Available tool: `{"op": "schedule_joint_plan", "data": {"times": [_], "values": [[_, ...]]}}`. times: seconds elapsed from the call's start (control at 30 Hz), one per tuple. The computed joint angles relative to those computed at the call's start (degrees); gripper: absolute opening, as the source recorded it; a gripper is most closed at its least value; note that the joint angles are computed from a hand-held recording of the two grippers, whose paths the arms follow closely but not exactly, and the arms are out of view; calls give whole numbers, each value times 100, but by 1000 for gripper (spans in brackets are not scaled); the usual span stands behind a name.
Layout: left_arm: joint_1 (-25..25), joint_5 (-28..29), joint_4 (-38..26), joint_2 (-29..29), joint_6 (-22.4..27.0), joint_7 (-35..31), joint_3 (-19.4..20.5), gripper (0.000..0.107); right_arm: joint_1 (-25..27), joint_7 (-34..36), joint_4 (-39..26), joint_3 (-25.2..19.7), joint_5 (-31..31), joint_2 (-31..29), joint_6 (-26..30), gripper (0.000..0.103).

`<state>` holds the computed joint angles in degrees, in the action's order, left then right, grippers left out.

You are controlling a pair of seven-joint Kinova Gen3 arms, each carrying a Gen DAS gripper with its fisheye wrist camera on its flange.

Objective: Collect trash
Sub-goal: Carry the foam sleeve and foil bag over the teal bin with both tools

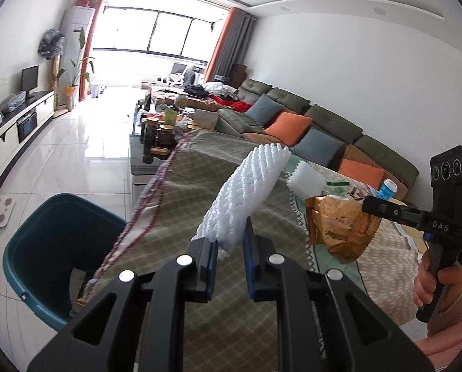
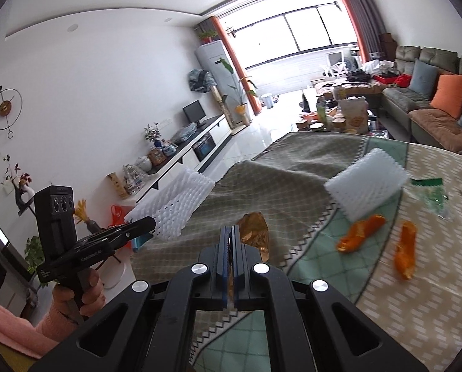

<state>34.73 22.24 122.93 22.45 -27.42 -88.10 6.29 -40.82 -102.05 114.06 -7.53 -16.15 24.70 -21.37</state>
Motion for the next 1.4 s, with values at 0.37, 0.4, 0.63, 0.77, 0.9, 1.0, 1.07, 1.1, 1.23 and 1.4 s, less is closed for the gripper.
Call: {"op": "schedule_joint_plan", "data": {"times": [0.37,0.4,0.63,0.77,0.9,1.0,1.07,1.1,1.23,1.4], "values": [[106,630,373,-233,-206,-260,-174,16,309,-265,-615,-361,750,352,266,2],[118,716,413,-263,-241,-303,-188,16,343,-293,-677,-402,827,387,288,2],[120,1231,576,-397,-386,-594,-198,16,598,-482,-1107,-736,1420,653,482,2],[87,1483,642,-427,-449,-731,-194,16,689,-569,-1349,-912,1688,812,587,2],[48,1686,735,-460,-515,-829,-184,16,833,-649,-1612,-1130,1986,1001,713,2],[-53,1720,748,-481,-475,-853,-175,16,842,-663,-1793,-1191,2103,1091,816,2],[-65,1817,752,-471,-462,-906,-191,16,874,-661,-1983,-1275,2192,1196,921,2],[-82,1828,752,-470,-456,-912,-188,16,903,-664,-2049,-1327,2229,1224,971,2],[-98,1985,760,-457,-464,-1015,-213,16,977,-620,-2351,-1530,2380,1404,1153,2],[-219,1944,827,-423,-504,-913,-212,16,955,-502,-2712,-1635,2411,1599,1381,2]]}}
